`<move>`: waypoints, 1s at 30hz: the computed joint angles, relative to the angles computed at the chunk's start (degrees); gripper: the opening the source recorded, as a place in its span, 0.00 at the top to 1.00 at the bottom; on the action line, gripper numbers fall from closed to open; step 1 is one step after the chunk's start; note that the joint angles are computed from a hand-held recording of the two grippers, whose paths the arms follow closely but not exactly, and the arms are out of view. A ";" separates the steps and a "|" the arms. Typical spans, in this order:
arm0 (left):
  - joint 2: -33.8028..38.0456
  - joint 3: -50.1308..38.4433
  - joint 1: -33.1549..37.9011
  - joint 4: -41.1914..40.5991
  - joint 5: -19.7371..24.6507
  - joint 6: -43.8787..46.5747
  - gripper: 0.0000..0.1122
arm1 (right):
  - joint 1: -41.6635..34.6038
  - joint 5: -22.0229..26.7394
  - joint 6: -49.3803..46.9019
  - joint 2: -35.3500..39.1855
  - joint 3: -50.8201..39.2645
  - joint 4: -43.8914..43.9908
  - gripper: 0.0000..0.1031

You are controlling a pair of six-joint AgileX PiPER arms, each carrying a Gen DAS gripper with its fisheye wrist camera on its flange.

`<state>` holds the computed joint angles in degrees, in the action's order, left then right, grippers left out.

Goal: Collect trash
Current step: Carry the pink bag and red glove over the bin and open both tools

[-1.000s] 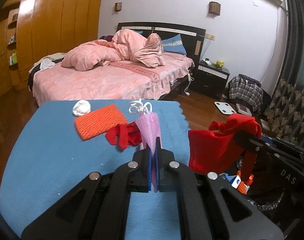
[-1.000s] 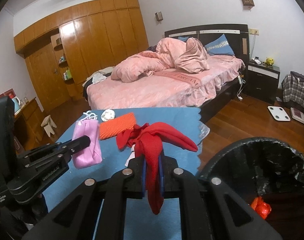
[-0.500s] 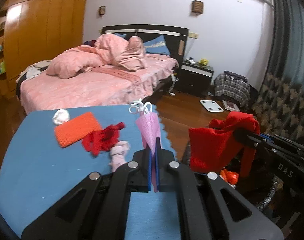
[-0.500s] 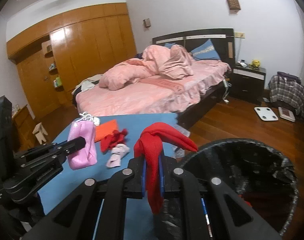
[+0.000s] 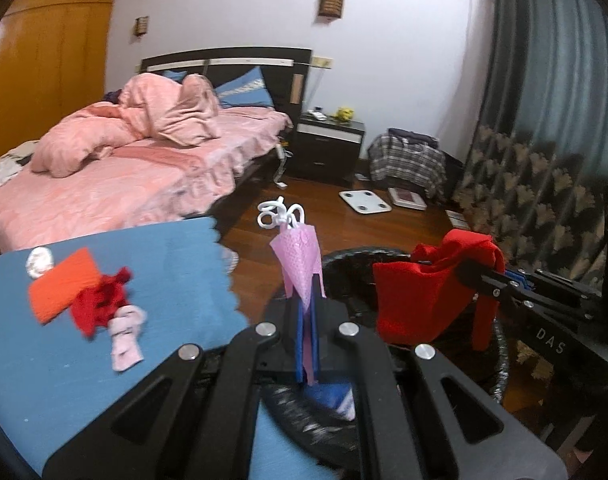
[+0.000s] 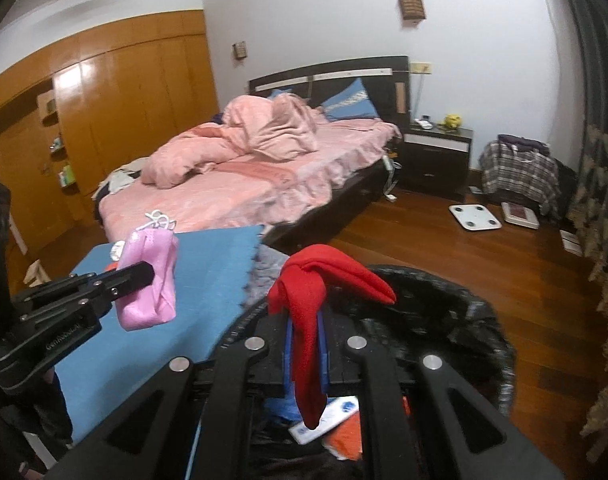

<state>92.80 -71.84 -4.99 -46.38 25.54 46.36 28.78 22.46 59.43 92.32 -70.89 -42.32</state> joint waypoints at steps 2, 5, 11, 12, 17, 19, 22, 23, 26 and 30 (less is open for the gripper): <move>1.09 -0.74 -1.50 0.06 -0.34 -0.05 0.98 | -1.11 -0.14 0.10 -0.59 1.08 -0.14 0.90; 3.44 -2.89 -3.91 1.53 -0.62 -1.94 0.98 | -2.30 -0.08 0.24 -1.26 2.22 -0.34 0.90; 6.66 -5.00 -6.37 2.13 -1.21 -2.43 0.98 | -4.70 -0.86 -1.02 -1.39 4.15 0.57 0.90; 7.15 -5.43 -6.23 1.50 -0.58 -1.79 0.96 | -5.14 -1.19 -1.45 -1.33 4.56 0.98 0.90; 7.89 -4.54 -5.18 -3.64 1.27 3.30 0.50 | -5.98 -0.09 -2.37 -0.55 5.23 2.24 0.70; 7.33 -3.28 -4.76 -4.07 0.57 3.90 0.44 | -5.93 0.89 -0.55 -0.56 5.95 0.98 0.47; 5.96 -1.08 -3.22 -4.90 -0.84 4.77 0.37 | -5.35 1.75 4.00 -1.24 7.30 -2.84 0.30; 5.37 -0.34 -2.94 -4.74 -1.59 4.65 0.34 | -5.13 1.90 5.77 -1.46 7.73 -4.48 0.27; 3.28 2.10 -0.71 -4.45 -3.61 4.85 0.26 | -3.46 3.38 12.15 -1.79 7.89 -9.84 0.12; 1.03 3.96 3.85 -2.45 -4.96 3.83 0.18 | -2.09 2.98 12.39 -1.07 5.98 -9.63 0.06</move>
